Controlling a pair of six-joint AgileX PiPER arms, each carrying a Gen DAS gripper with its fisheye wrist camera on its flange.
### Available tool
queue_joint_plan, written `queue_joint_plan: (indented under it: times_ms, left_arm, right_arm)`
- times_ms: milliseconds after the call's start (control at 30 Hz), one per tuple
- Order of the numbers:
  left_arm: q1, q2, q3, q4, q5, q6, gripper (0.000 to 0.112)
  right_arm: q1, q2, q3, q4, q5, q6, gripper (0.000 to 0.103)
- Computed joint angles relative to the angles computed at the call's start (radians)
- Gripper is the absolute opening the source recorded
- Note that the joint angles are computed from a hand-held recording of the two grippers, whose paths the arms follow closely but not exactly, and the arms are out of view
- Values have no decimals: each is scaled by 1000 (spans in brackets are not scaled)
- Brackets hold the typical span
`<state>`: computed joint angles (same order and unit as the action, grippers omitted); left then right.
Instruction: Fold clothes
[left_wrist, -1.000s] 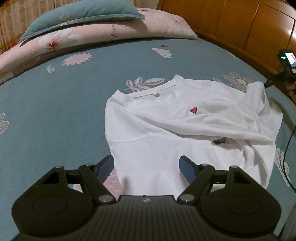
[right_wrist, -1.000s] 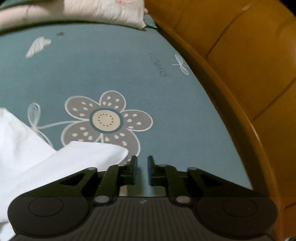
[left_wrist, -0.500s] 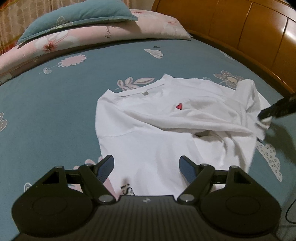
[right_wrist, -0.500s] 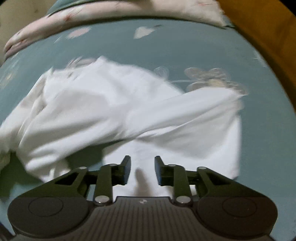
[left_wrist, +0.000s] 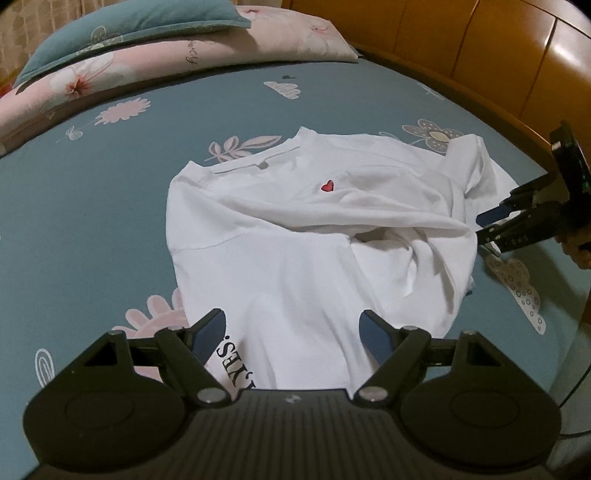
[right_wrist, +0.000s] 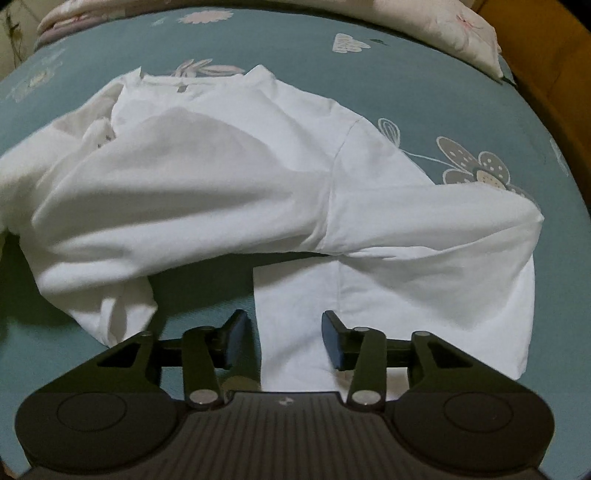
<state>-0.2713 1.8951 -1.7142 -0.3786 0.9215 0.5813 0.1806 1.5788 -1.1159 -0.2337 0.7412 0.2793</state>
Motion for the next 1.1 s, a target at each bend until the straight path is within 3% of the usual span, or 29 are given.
queue_joint_plan:
  times_ms: [33,67,133,367,633,900,1100]
  left_arm:
    - [-2,-1,3,1,-2,0,80]
    - [-4,-3,5,3,-4,2,80]
    - [-7,-4,6,7,-6,2,80]
    - [-17,-2,-11,37,-2,-22,80]
    - [-28,-4,-19,74,2,-49,80]
    - [-44,6,-43,105,9,-72,80]
    - [-56,15,-62,136,15,-101,80]
  right_arm:
    - [12,-7,5,-39,10,30,21]
    - [12,-19,9,-51,20,37,9]
    - [-8,-38,15,-32,15,27,5]
    - [-126,-187,20,-27,50,-4,5]
    - [-459,-307,-8,-60,85,-34,5]
    - [-753,-298,-35,-39,54,-94,5]
    - [-844,-221,-98,-58,32,-90,5]
